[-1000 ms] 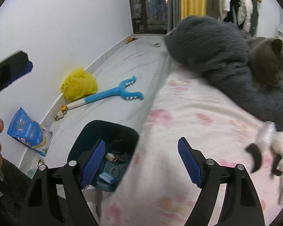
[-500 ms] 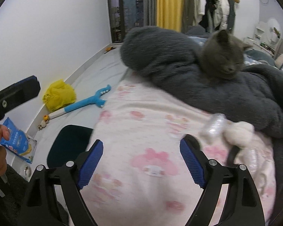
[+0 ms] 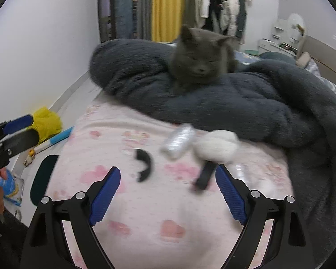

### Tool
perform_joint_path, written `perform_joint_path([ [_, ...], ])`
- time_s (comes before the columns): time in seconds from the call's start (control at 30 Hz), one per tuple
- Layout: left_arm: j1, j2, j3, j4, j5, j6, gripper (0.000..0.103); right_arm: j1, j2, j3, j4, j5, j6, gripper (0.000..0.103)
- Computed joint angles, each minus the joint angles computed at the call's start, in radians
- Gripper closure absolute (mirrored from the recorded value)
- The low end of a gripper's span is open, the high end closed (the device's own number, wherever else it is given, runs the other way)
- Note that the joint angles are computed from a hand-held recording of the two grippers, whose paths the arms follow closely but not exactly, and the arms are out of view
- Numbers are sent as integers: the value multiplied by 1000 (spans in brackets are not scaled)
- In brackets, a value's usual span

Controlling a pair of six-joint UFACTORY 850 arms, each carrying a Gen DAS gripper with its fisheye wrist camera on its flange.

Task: Collect trash
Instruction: 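Grasp the white cloth bundle with the right tool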

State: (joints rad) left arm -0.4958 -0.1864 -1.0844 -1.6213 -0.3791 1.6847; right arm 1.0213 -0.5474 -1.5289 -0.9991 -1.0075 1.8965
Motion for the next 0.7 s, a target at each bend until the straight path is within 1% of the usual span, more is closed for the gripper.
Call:
perform_joint_path([
  [0.13, -29, -16, -10, 11, 12, -16, 12, -2, 54, 90, -3, -6, 71, 14],
  [0.43, -81, -55, -34, 39, 39, -53, 12, -13, 147, 242, -27, 31, 200, 14],
  [0.57, -97, -74, -48, 58, 47, -79, 12, -22, 179, 303, -36, 68, 253, 14],
  [0.7, -111, -91, -63, 86, 46, -108, 12, -32, 220, 381, -63, 124, 350, 13],
])
